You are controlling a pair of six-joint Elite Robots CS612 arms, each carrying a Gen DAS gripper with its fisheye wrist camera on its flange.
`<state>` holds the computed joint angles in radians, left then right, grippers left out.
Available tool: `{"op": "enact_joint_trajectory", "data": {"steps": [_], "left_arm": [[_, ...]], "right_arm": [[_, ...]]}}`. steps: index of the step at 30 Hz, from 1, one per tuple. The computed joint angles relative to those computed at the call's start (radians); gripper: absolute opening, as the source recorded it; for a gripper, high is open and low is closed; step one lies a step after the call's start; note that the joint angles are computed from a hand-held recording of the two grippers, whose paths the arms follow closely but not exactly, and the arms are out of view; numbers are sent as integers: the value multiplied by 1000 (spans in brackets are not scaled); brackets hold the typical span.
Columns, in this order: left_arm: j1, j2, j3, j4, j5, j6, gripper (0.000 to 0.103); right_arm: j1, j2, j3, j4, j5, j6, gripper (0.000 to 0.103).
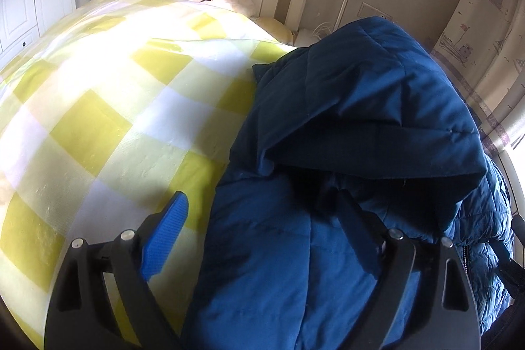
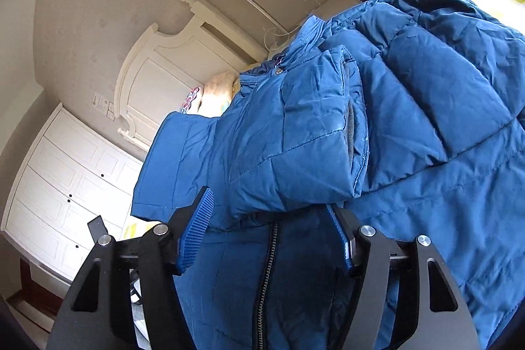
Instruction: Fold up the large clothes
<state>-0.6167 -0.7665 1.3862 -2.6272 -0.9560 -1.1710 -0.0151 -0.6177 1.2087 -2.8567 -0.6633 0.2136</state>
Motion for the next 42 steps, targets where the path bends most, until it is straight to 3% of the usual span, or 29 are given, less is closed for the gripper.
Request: {"op": "enact_joint_trajectory", "data": {"steps": [2, 4, 6, 8, 10, 12, 14, 16, 21, 24, 26, 28, 31, 33, 36, 37, 39, 40, 42], "left_arm": [[1, 0, 0, -5, -1, 2, 91], [1, 1, 0, -5, 0, 3, 91], [1, 1, 0, -5, 3, 5, 91], [1, 1, 0, -7, 5, 7, 90], [0, 2, 1, -12, 6, 8, 90], [0, 1, 4, -24, 6, 10, 90], [-1, 0, 9, -39, 6, 14, 90], [0, -1, 13, -52, 3, 20, 90], [0, -2, 17, -60, -1, 22, 90], [0, -3, 18, -59, -2, 18, 90], [1, -4, 20, -60, -2, 15, 90], [1, -4, 21, -62, -3, 14, 90], [2, -5, 21, -62, -4, 15, 90], [2, -6, 23, -66, -1, 13, 90], [-1, -7, 24, -62, 9, 14, 90], [-3, -8, 27, -74, 9, 25, 90], [-4, -12, 23, -64, -41, 99, 89], [-2, -13, 14, -51, -105, 172, 89], [-22, -19, 4, -29, -110, 293, 89]], "right_arm": [[-2, 18, -21, -45, -2, 78, 59], [1, 34, -47, -32, -11, 106, 45], [7, 43, -71, -6, -24, 84, 32], [18, 28, -70, -29, -78, 13, 26], [23, 5, -54, -156, -114, -24, 24], [11, -12, -34, -323, -122, 28, 23], [-3, -26, -20, -413, -168, 49, 23], [-17, -34, -14, -368, -216, 21, 23], [-27, -8, -31, -83, -268, -84, 23], [-31, -1, -10, -51, -266, -73, 23], [-31, -22, -3, 21, -277, -98, 24], [-26, -53, 27, 21, -354, -72, 41], [-9, -94, 99, -223, -547, -30, 46], [4, -97, 88, -253, -556, -109, 54], [32, -79, 30, -162, -549, -264, 62], [44, -71, 10, -113, -576, -311, 62], [59, -51, -29, 0, -631, -361, 64], [62, -40, -45, 53, -645, -381, 68], [66, -24, -37, 35, -657, -441, 73]]}}
